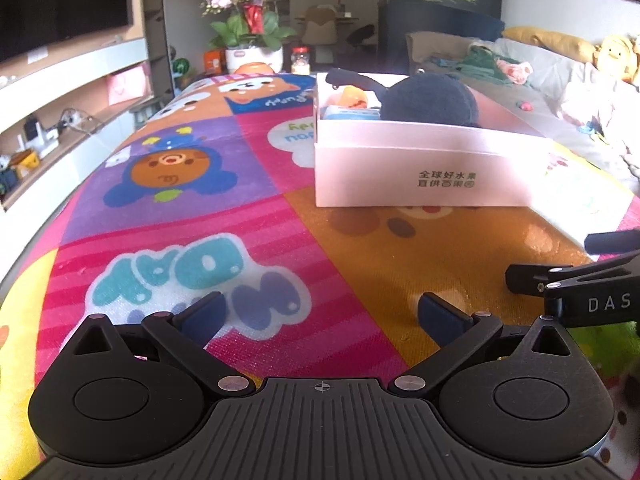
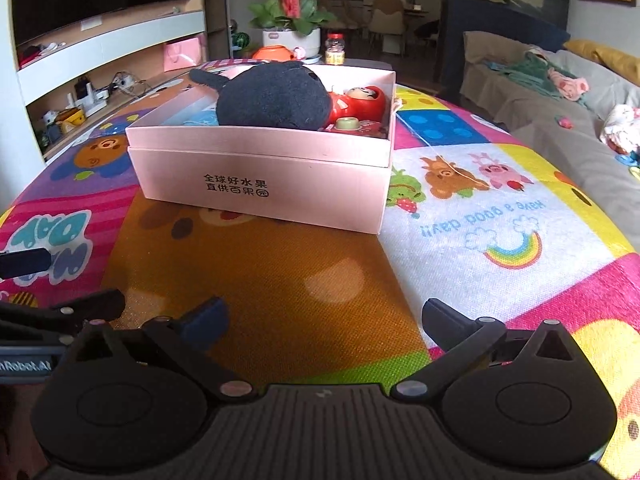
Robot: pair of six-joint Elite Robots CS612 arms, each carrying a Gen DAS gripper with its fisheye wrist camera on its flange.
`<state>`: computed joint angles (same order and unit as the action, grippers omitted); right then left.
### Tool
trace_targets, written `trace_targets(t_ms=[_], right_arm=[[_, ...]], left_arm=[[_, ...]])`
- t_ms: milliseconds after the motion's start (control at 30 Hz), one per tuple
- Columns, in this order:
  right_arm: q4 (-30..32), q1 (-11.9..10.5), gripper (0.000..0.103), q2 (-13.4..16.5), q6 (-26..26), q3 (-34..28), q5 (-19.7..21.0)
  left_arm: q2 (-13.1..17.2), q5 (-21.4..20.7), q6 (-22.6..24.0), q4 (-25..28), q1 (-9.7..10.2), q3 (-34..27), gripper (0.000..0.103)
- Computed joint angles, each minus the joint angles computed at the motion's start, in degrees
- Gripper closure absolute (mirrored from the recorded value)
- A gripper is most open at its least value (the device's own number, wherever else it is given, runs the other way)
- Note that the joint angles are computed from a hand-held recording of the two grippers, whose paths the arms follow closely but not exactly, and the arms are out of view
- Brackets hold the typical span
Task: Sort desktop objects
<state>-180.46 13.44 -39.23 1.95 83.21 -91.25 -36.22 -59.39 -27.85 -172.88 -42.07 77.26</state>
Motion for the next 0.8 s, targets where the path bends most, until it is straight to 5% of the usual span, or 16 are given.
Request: trace_targets(t_ms=[367, 800], right_arm=[[-4.52, 1.75, 0.000, 0.81, 5.57, 0.68, -7.16], [-4.40, 1.81, 0.000, 1.20, 5.46, 0.03, -7.19]], left_arm=[[1.79, -0.46, 0.19, 1.29, 1.55, -3.55, 0.000], [1.80, -0.36, 0.50, 0.79, 1.61, -3.29, 0.000]])
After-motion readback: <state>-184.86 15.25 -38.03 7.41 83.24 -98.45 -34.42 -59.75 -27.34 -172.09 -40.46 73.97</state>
